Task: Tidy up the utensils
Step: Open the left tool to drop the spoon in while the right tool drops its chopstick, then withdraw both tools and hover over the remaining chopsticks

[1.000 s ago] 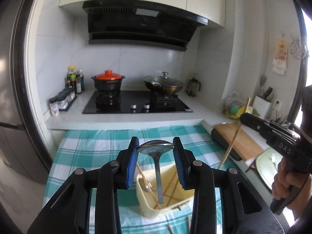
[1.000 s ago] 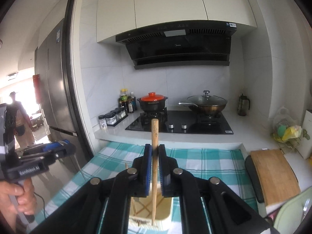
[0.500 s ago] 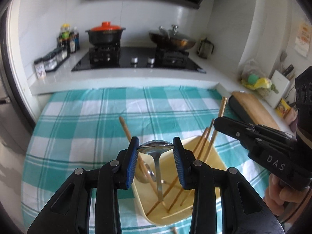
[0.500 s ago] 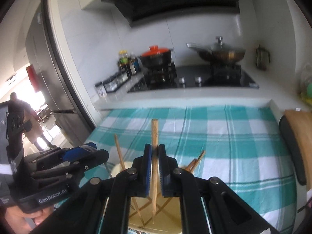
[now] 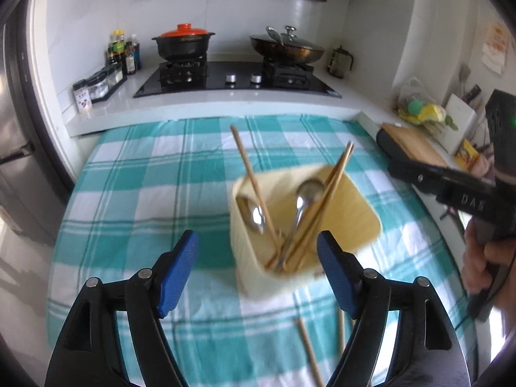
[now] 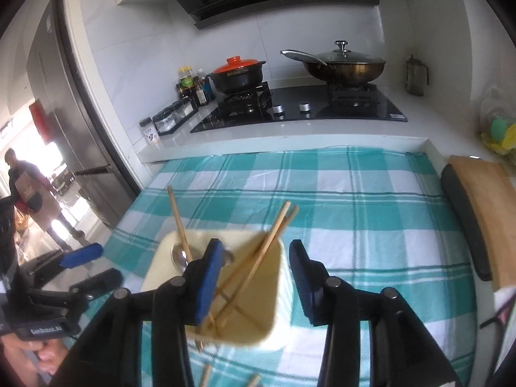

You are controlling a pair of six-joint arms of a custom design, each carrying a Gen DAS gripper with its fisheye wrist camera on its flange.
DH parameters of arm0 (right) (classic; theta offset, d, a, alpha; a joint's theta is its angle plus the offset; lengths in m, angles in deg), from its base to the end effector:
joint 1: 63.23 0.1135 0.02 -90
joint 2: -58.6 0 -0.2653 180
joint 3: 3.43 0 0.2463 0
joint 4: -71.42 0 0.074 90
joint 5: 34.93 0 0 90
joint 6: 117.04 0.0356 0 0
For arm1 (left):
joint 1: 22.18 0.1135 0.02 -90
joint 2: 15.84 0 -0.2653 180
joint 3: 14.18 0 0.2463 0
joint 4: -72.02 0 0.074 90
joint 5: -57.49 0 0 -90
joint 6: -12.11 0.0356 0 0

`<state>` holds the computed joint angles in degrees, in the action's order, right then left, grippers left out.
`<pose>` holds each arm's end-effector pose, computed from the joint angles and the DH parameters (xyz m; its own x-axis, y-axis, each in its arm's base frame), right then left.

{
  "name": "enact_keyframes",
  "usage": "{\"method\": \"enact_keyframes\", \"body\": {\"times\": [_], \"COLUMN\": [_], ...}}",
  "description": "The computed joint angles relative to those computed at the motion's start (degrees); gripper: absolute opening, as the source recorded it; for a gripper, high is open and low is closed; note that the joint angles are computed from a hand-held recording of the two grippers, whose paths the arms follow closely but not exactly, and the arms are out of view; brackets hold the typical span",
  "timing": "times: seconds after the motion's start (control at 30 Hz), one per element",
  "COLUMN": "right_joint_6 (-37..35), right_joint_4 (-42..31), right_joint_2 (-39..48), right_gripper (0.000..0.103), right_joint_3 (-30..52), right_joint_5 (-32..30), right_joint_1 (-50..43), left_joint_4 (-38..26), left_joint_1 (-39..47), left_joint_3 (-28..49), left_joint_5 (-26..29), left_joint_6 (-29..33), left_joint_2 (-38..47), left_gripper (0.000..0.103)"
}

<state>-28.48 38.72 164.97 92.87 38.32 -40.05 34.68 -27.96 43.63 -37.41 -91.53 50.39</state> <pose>0.3790 0.1734 0.2516 -0.6097 -0.2872 -0.7388 -0.5869 0.7900 0.1772 0.2322 -0.0204 0.2418 -0.7024 -0.1651 -0.6924 -0.1282 0.9862 -0.1051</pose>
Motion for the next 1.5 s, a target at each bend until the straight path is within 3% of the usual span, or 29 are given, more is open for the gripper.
{"method": "enact_keyframes", "body": {"times": [0.17,0.33,0.5,0.7,1.1,1.5], "right_joint_6": [-5.4,-8.9,-9.6,-6.0,2.9,5.8], "right_joint_4": [-0.4,1.2,3.9,3.7,-0.4,0.1], "right_joint_2": [-12.2,-25.8,-41.2,-54.8,-69.3,-69.1], "right_gripper": [0.044,0.044,0.044,0.045,0.045,0.045], "right_joint_3": [-15.4,-32.5,-48.2,-59.2,-69.1,-70.7], "right_joint_5": [1.1,2.6,6.3,10.3,18.2,20.4], "right_joint_1": [-1.5,-2.8,-3.5,-3.1,4.0,8.0], "left_joint_4": [-7.5,-14.4,-19.7,-24.8,-26.5,-25.2], "left_joint_1": [-9.2,-26.7,-42.9,-54.6,-63.4,-64.2], "left_joint_3": [-8.3,-14.6,-16.6,-17.3,-18.3,-19.2], "left_joint_5": [-6.4,-19.3,-29.4,-35.8,-37.5,-36.8], "left_joint_6": [-5.6,-21.7,-38.9,-54.4,-68.5,-70.7], "left_joint_2": [-11.6,-19.4,-18.1,-13.3,-7.5,-5.2], "left_gripper": [0.081,0.083,0.083,0.085,0.086,0.086]}}
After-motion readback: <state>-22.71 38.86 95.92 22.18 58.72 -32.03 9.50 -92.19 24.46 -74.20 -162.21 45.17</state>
